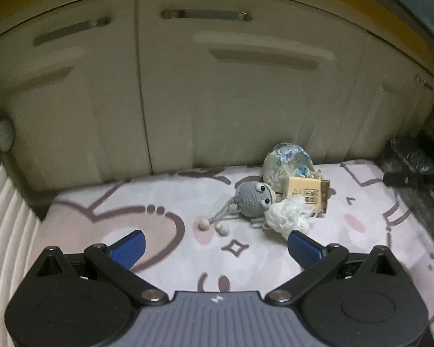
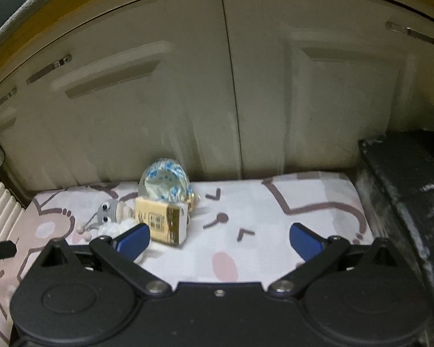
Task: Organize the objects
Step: 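Reach left tool to white yarn ball while right tool reaches yellow tissue pack, then close left tool on white yarn ball while right tool grasps yellow tissue pack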
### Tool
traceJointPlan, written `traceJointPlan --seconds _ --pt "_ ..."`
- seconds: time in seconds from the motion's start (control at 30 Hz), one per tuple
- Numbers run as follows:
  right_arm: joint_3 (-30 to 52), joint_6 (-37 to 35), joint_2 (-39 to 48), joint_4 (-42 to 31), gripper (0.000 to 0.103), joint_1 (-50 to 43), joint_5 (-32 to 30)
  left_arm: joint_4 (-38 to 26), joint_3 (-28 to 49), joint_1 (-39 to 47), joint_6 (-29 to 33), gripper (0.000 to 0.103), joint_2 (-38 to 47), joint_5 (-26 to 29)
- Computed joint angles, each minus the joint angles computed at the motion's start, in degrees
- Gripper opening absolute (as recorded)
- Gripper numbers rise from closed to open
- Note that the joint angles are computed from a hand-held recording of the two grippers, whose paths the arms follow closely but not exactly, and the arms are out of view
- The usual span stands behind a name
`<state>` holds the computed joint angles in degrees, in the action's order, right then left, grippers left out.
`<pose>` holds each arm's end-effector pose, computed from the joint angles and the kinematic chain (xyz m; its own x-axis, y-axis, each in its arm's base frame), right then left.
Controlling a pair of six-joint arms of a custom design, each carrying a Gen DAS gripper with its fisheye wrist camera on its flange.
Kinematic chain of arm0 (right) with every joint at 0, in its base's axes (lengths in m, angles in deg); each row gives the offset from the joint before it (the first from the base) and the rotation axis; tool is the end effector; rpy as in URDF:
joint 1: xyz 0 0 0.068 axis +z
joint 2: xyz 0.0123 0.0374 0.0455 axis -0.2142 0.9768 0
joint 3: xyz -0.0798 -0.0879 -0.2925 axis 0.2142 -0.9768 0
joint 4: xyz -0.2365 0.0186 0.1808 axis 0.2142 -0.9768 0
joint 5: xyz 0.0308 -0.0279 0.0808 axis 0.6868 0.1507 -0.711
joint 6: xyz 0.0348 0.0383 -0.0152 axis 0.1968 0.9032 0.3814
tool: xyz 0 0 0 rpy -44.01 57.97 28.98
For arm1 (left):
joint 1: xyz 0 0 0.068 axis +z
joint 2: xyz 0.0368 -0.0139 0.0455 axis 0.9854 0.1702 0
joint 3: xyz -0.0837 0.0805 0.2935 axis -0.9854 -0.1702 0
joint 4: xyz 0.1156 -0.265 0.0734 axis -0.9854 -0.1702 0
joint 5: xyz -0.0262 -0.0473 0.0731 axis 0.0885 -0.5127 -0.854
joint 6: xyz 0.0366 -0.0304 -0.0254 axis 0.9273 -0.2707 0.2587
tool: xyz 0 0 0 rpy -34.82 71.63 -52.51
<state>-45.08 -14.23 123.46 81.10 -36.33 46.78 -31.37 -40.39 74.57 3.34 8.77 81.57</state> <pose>0.1560 -0.0622 0.1494 -0.6103 0.3088 -0.7295 0.3002 0.9424 0.1478 0.2788 -0.0405 0.1723 -0.5906 0.3853 -0.7090 0.5711 0.8203 -0.0299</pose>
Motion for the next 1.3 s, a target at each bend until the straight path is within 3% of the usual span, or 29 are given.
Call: traceJointPlan --seconds 0.17,0.3,0.4,0.53,0.73,1.07,1.17,1.3 --pt "3.06 3.77 11.78 7.88 0.103 0.67 -0.11 5.54 0.94 -3.07 2.97 0.093 4.92 -0.71" --pt "6.35 6.07 19.3 10.56 0.103 0.82 -2.27 6.91 2.46 -5.17 7.18 0.093 9.05 2.54" --pt "9.43 6.97 23.84 10.09 0.103 3.41 -0.74 6.65 3.51 -6.62 10.68 0.093 11.41 6.34" --pt "14.13 9.97 30.17 7.95 0.103 8.21 3.07 8.3 3.8 -9.73 14.08 0.089 13.88 6.84" --pt "18.66 15.15 37.79 7.12 0.103 11.85 3.22 8.35 6.14 -11.26 17.55 0.083 18.98 8.68" --pt "25.0 22.86 47.6 5.96 0.103 17.14 5.73 8.61 8.56 -15.18 19.71 0.075 24.0 5.52" --pt "27.21 23.75 49.77 3.4 0.091 18.04 8.44 8.28 9.32 -17.22 18.6 0.074 24.91 1.53" --pt "27.21 21.84 50.08 2.95 0.076 16.76 7.01 8.24 10.2 -19.21 15.72 0.073 26.03 -1.02"
